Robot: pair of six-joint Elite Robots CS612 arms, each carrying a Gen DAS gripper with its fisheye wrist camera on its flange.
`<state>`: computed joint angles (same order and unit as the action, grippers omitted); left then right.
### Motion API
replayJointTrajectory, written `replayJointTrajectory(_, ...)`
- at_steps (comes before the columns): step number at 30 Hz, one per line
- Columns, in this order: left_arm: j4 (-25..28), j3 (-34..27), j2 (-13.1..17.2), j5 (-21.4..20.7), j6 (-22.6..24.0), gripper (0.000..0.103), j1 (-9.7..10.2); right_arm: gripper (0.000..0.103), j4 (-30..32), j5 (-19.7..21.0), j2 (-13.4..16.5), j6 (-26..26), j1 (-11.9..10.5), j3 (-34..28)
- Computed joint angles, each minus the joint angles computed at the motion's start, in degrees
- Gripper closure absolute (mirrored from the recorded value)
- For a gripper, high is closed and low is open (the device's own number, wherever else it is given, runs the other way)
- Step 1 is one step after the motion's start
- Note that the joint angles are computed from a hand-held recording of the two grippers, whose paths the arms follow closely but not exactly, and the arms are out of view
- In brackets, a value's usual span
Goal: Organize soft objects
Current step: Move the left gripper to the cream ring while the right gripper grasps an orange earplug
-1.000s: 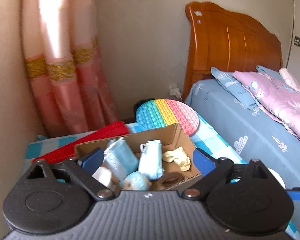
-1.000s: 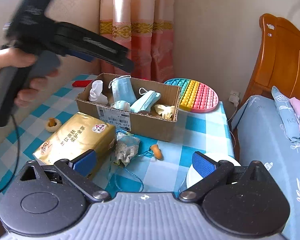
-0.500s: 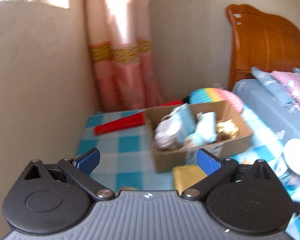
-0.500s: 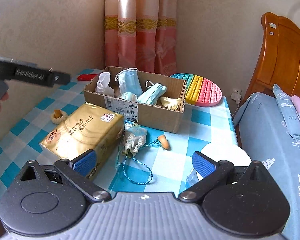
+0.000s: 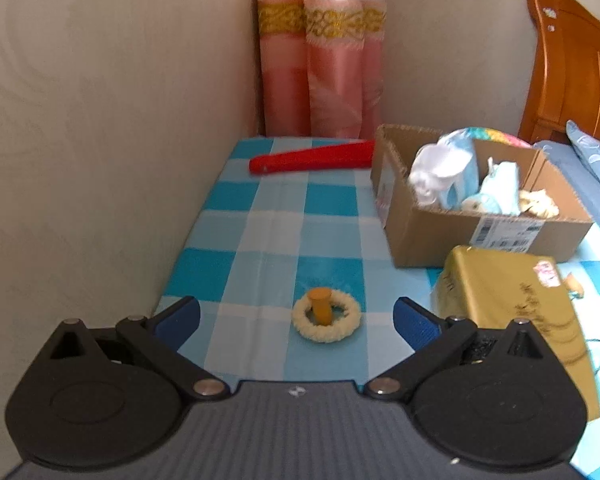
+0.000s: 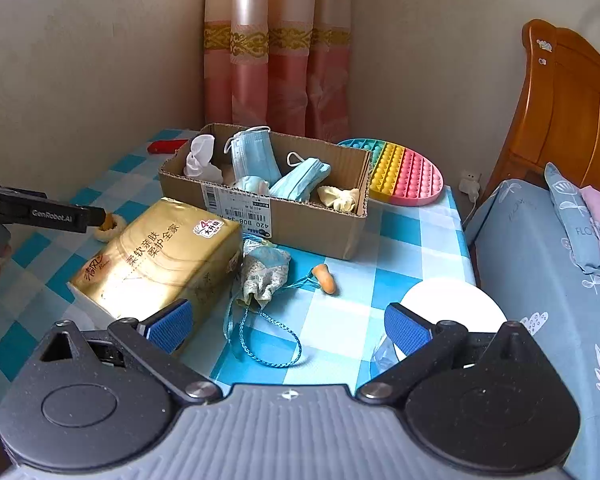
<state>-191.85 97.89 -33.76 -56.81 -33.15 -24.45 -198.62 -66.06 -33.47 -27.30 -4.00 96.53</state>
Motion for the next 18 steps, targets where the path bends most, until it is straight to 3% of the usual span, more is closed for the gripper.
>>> replayJointTrajectory(12,6.38,-2.3,1.4,-4.75,-2.2,0.002,1.7,0.0,2.61,-0.58,1.08,-0.27,0.41,-2.52)
replayJointTrajectory(18,5.92,-2.91,2.02,-5.79,-3.04,0.001,2.23,0.0,3.58,-0.63,1.45,-0.82,0.49,-3.37)
